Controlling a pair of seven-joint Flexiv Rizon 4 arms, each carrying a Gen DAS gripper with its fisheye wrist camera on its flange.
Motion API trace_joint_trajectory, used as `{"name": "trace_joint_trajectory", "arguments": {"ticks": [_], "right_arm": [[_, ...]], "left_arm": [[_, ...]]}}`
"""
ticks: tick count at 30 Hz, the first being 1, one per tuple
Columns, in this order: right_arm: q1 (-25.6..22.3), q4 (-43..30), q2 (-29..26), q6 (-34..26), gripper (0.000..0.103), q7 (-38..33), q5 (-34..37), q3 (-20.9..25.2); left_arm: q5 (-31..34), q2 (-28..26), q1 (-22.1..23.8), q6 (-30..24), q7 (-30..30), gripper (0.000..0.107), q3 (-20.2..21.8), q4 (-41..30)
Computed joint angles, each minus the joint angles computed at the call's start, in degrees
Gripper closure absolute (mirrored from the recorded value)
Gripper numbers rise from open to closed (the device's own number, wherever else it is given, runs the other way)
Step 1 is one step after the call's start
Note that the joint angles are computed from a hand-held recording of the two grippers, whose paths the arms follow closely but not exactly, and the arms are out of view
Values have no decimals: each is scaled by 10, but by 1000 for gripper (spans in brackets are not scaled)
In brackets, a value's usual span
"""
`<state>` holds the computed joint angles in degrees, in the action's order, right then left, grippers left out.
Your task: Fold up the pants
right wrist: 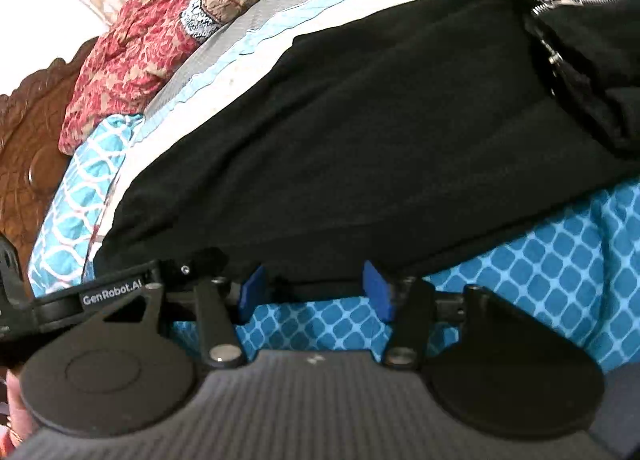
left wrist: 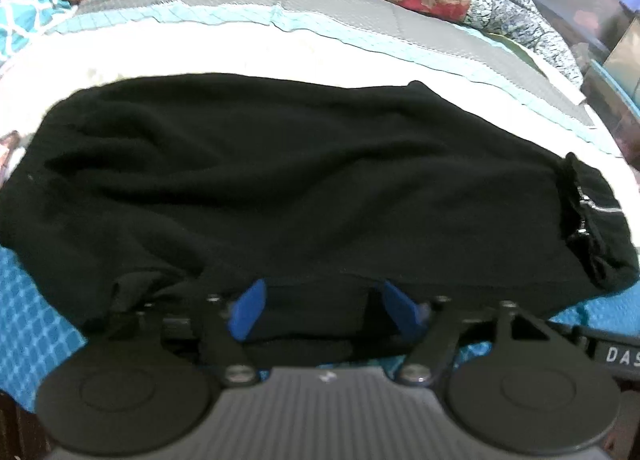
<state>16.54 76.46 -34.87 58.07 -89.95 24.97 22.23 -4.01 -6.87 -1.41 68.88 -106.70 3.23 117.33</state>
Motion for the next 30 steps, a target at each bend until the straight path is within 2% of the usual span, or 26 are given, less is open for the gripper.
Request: {"name": "trace_joint_trajectory", "arguments": {"ticks": [3, 9, 15, 21, 30], "right_arm": [[0, 5, 2, 8, 41, -4, 5, 4], [-20, 5, 0, 6, 38, -30, 34, 20], [-26, 0, -1, -2, 36, -38, 57, 21], [-33, -8, -1, -21, 35, -48, 76, 20], [-36, -12, 0, -37, 33, -66, 89, 14]], "left_arm": [[-46, -3, 4, 24, 37, 15, -12, 16], [-50, -8, -3, 36, 53, 4, -12, 19], [-39, -9, -7, 44, 53, 4, -8, 23], [27, -11, -18, 27, 35, 4, 4, 7], [44, -7, -18, 50, 34, 4, 3, 19]]}}
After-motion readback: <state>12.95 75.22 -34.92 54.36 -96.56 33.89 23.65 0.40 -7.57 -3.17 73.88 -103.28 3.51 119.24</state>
